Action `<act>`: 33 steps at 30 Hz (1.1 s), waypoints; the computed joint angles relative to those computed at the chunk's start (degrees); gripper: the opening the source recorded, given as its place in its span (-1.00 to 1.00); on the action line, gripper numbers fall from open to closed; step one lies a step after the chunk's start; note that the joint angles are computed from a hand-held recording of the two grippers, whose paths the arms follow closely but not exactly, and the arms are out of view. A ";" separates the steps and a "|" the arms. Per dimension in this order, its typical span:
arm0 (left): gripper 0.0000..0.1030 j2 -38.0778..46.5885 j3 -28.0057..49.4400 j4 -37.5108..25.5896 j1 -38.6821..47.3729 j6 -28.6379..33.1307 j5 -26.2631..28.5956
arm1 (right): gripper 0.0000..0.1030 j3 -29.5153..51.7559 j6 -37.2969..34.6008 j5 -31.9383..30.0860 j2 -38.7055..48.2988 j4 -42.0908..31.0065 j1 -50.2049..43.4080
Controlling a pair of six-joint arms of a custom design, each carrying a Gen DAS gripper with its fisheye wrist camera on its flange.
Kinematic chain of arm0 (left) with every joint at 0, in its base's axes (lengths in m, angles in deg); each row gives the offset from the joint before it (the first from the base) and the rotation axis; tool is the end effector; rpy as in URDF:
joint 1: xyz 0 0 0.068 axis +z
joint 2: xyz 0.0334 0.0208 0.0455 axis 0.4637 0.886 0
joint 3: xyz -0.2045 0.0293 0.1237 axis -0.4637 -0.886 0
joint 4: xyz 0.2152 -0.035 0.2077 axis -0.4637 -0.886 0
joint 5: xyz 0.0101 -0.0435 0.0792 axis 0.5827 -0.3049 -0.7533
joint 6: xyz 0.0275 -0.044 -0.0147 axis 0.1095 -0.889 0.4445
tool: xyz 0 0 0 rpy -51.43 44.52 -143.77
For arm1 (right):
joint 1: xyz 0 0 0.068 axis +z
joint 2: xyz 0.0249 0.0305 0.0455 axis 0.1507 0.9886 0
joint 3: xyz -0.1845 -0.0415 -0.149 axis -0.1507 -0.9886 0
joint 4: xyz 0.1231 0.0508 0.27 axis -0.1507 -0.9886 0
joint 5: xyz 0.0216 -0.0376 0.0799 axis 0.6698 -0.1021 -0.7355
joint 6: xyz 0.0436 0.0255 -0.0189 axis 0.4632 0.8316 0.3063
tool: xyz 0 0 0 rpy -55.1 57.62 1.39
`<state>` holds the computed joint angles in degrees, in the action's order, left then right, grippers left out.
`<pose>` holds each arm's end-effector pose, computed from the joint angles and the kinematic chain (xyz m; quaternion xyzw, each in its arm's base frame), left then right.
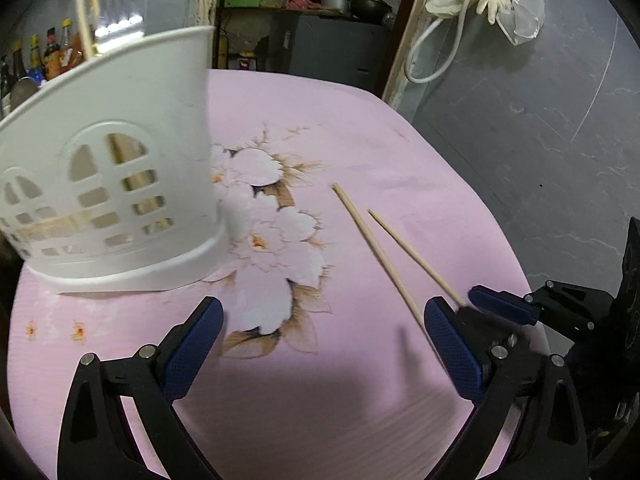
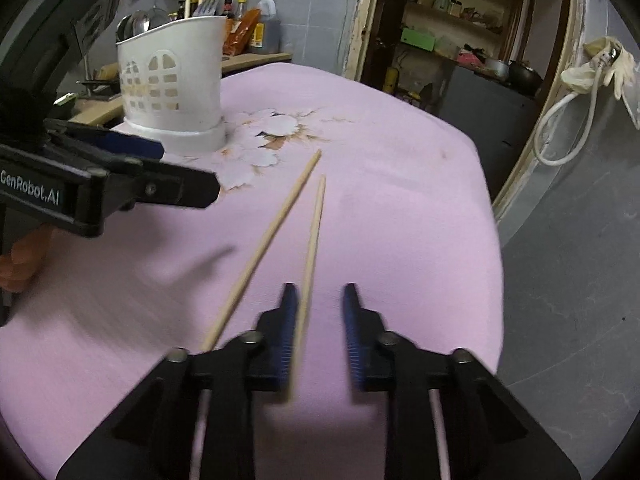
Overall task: Organize utensils
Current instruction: 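Move both tools to the two chopsticks on the cloth and grip one each, then lift a chopstick with the left tool while the right tool lifts the other chopstick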
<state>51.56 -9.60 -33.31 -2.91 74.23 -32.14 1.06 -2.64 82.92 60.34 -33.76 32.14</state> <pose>0.2899 -0.1820 0.1750 0.3115 0.8887 -0.1972 0.2725 0.1537 0.0535 0.1499 -0.0566 0.9269 -0.0611 0.3659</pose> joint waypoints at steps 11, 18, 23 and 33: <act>-0.10 10.05 10.15 -6.57 -3.77 0.77 1.59 | -0.93 -2.68 -5.39 -2.04 -7.22 -0.46 -7.75; -0.79 14.55 16.02 -9.51 -4.86 -0.52 -0.40 | -0.93 -2.69 -5.23 -4.58 -6.27 1.20 -10.36; -0.87 14.28 16.08 -10.81 -4.31 -1.32 -0.12 | -0.93 -1.83 -3.72 -12.16 -6.39 -0.19 -14.42; -0.95 4.98 7.40 -12.57 2.45 1.62 2.47 | -0.93 -1.69 2.44 -10.04 -5.99 -2.37 -5.44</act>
<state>56.54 -2.20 -45.88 -0.47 75.85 -29.67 -0.63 -0.20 72.88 54.35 -36.13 26.70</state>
